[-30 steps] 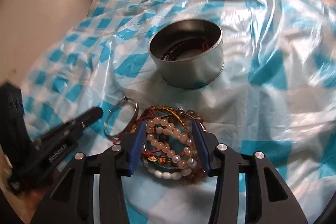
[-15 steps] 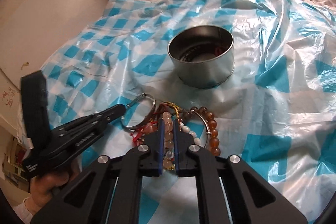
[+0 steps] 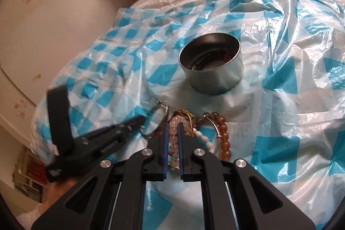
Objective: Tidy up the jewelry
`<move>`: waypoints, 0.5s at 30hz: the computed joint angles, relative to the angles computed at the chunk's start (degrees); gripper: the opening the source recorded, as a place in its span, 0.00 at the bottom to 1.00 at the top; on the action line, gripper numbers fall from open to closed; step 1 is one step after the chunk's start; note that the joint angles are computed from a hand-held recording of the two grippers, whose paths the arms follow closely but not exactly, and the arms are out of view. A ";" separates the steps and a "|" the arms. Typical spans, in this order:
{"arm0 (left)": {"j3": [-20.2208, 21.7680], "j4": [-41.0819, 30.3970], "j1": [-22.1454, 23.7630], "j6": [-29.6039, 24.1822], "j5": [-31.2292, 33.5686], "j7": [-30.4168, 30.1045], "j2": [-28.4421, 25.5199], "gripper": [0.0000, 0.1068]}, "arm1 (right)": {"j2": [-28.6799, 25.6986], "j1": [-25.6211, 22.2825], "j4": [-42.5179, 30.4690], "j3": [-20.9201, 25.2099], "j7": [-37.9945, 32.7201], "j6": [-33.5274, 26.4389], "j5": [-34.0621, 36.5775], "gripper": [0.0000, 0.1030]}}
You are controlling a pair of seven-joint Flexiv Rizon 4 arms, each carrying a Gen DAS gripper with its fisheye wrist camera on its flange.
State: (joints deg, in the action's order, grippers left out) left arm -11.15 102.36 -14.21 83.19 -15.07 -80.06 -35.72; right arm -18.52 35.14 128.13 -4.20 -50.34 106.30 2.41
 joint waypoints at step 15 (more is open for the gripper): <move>-7.40 1.93 5.14 6.62 0.58 4.38 0.41 0.02 | -1.65 -8.47 -0.14 9.13 -1.00 12.35 3.14 0.08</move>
